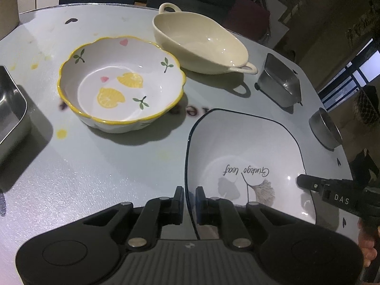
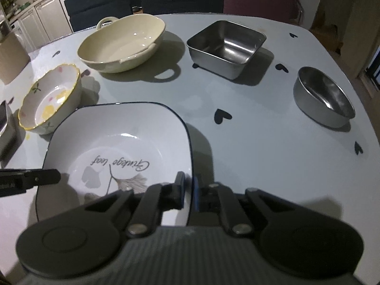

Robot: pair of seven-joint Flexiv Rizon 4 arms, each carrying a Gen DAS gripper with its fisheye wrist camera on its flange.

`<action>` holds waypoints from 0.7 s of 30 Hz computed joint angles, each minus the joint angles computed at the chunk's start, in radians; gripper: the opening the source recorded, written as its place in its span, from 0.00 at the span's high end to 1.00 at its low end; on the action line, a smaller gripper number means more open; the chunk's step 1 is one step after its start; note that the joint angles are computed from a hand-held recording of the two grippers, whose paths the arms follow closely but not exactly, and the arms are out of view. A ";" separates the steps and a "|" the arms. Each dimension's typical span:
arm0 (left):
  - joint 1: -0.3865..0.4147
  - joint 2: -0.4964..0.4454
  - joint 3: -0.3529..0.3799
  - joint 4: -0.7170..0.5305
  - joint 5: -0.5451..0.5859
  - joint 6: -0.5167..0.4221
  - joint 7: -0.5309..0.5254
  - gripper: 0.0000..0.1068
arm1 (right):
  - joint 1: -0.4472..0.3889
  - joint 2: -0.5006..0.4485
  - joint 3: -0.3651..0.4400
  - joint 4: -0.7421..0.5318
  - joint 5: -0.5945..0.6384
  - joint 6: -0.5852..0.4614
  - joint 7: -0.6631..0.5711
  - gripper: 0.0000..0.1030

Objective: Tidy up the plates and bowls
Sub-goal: 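Open both tools to release the white plate onto the table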

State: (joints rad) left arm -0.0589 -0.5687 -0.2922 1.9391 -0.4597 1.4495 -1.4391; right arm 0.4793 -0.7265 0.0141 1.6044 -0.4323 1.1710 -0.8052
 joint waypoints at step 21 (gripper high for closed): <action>-0.092 0.110 0.119 0.030 0.117 -0.004 -0.050 0.05 | 0.061 0.135 -0.109 0.211 -0.121 0.166 0.144 0.02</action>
State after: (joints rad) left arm -0.1513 -0.4584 -0.1729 1.9690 -0.3426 1.4456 -1.4891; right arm 0.5399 -0.5915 -0.0949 1.8153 -0.5528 1.3371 -0.6613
